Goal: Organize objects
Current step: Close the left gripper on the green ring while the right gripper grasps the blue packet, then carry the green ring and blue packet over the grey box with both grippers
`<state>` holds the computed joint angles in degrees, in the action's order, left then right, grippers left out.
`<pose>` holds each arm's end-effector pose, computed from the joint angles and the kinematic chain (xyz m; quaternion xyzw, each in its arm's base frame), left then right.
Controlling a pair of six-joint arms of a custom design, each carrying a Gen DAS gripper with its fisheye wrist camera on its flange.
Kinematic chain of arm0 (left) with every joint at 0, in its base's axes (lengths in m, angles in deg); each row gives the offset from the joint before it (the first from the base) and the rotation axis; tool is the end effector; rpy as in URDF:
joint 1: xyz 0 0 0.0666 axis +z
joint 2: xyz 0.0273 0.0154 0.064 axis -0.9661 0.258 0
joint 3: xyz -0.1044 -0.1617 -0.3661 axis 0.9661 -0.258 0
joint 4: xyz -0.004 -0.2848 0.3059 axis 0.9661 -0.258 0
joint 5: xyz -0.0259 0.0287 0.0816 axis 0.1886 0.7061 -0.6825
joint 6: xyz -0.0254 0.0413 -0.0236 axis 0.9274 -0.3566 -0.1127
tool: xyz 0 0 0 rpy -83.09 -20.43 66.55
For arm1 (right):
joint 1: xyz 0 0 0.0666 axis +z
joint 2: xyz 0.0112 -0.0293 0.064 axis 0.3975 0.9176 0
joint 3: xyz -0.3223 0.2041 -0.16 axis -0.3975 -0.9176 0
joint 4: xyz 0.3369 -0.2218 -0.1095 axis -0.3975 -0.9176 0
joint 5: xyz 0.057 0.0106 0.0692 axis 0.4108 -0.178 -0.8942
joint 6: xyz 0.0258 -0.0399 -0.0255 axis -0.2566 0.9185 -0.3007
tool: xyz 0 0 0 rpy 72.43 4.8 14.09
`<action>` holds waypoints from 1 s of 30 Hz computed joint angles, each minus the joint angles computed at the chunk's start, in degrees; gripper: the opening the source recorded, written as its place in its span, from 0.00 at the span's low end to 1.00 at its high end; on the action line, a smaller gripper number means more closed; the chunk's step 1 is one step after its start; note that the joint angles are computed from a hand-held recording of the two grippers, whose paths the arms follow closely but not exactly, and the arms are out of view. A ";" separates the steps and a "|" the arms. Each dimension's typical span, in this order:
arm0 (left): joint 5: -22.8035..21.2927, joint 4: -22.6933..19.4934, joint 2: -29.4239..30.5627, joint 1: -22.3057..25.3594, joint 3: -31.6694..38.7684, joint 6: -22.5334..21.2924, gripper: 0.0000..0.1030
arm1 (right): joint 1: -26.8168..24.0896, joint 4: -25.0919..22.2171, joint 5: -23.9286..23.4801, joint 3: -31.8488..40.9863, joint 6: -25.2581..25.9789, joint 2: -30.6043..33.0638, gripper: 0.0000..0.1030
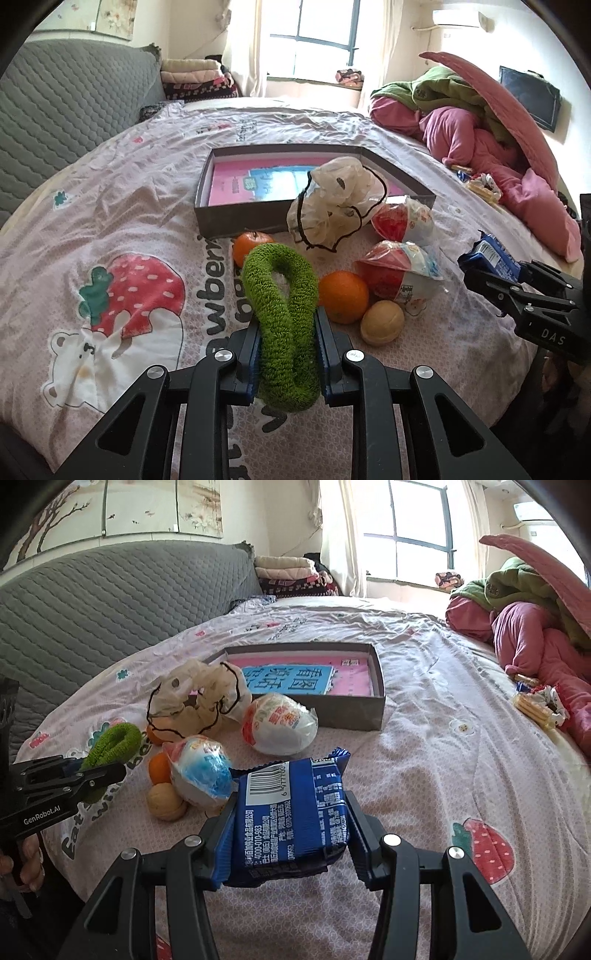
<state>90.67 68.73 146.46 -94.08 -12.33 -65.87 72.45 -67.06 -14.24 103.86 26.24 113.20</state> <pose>0.3950 -0.1430 0.2770 0.1988 0.8930 -0.1345 0.3808 0.3197 0.3374 0.2882 0.0153 0.9044 0.0313 0.4252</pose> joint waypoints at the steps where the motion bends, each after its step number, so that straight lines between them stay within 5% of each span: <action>1: -0.11 0.18 -0.15 -0.02 -0.05 -0.03 0.24 | 0.12 0.17 0.45 0.04 0.19 -0.09 0.50; 30: -1.99 0.49 3.30 -0.25 5.75 -0.13 0.24 | -2.46 2.38 -1.22 2.79 5.00 0.00 0.50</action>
